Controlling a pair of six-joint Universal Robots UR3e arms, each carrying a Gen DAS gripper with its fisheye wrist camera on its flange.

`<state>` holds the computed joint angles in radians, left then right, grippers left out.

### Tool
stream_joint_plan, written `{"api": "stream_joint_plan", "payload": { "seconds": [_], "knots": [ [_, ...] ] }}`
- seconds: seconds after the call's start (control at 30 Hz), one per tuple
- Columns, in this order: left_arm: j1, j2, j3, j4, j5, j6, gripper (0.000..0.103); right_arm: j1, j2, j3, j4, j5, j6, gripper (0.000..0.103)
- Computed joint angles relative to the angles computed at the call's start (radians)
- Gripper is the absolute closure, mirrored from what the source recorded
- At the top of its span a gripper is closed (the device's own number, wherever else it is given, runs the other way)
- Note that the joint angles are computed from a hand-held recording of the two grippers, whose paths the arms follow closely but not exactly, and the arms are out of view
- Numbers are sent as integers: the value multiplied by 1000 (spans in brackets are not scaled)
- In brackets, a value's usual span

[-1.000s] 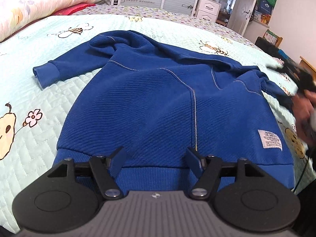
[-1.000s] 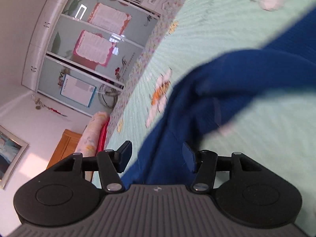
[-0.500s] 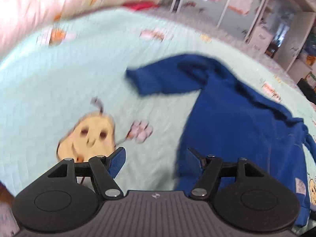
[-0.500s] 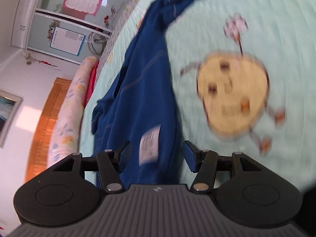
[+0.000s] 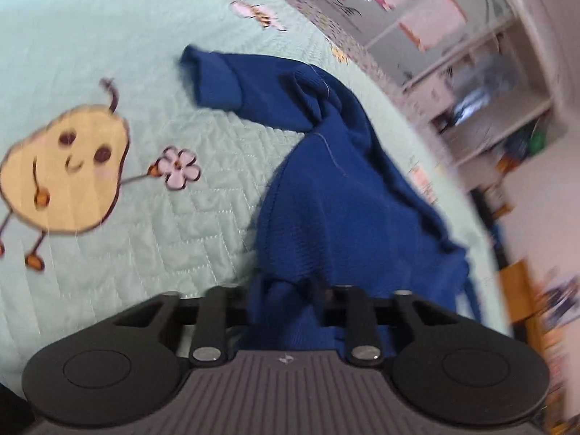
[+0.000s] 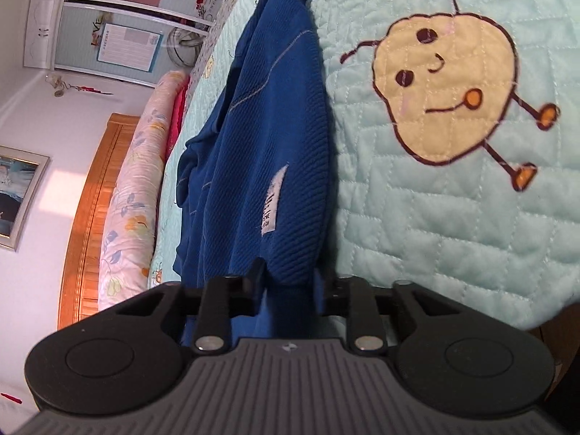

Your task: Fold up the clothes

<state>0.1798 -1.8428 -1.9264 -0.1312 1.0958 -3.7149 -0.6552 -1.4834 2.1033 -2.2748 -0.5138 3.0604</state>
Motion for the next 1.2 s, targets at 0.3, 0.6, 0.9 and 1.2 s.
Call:
{"api": "stream_joint_plan", "payload": {
  "seconds": [0.3,0.6,0.9,1.2],
  "knots": [
    [-18,173,-72,-53,-1,78,87,-137,-281,72,209,5,-135,76],
    [-78,130,-48,-65,169,50,53,-98,-173,80,128,-56,-61,71],
    [-83,166,-8,-73,158,70,50,-28,-214,126,-242,-232,116,78],
    [-283,-65,298,-168,283,200,47,50,-57,89,-582,-190,284,55]
  ]
}}
